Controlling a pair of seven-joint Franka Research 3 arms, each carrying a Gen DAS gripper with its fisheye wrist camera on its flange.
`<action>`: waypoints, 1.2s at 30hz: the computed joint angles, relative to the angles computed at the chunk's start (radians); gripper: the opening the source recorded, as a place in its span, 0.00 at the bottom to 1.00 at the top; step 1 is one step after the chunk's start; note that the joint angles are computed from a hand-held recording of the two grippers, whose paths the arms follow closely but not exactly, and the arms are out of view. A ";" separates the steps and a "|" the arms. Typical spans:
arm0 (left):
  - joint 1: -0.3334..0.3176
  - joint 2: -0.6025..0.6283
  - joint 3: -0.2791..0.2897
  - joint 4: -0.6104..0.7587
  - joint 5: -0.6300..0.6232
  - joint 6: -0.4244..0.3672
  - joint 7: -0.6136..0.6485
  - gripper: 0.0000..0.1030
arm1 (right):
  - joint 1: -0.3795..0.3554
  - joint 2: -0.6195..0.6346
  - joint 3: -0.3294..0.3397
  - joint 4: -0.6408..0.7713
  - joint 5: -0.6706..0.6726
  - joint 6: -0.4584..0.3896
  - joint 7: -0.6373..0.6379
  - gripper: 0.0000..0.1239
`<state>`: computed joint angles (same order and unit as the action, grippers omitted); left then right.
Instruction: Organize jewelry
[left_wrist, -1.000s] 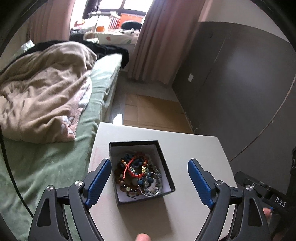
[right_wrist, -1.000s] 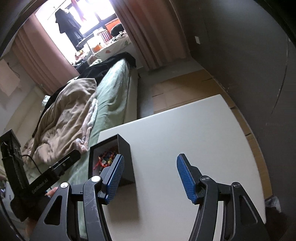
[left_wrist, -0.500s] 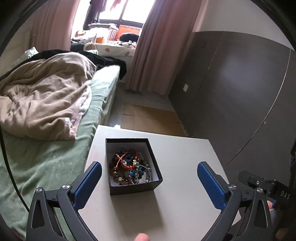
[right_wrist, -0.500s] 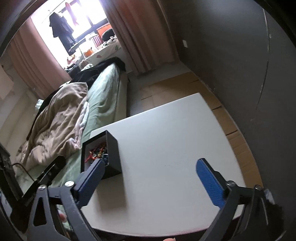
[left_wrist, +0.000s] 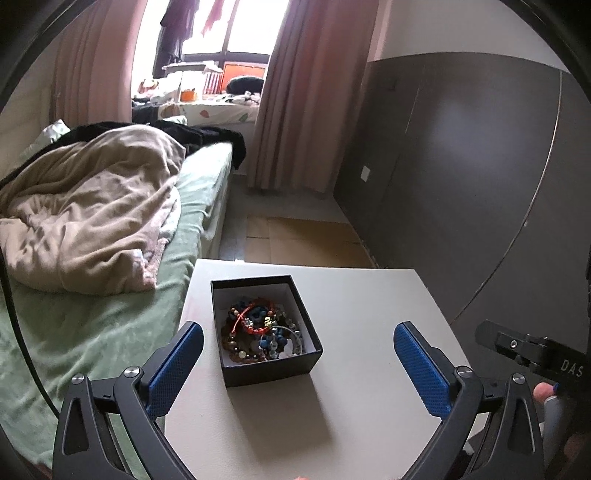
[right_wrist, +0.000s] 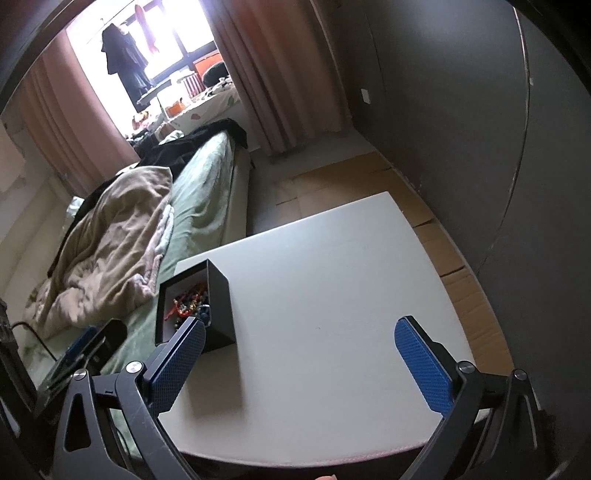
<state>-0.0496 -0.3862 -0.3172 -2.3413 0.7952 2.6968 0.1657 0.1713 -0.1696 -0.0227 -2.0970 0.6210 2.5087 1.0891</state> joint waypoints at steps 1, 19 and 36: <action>0.002 0.000 -0.001 0.001 0.003 0.002 -0.006 1.00 | 0.000 0.000 0.001 0.000 -0.003 0.004 0.004 0.83; -0.014 0.023 0.002 0.028 -0.003 -0.039 0.010 1.00 | -0.004 0.000 0.002 0.006 -0.031 -0.020 0.025 0.83; -0.037 0.037 -0.002 0.050 0.018 -0.063 0.003 1.00 | -0.012 -0.007 -0.010 0.008 -0.051 -0.041 0.019 0.83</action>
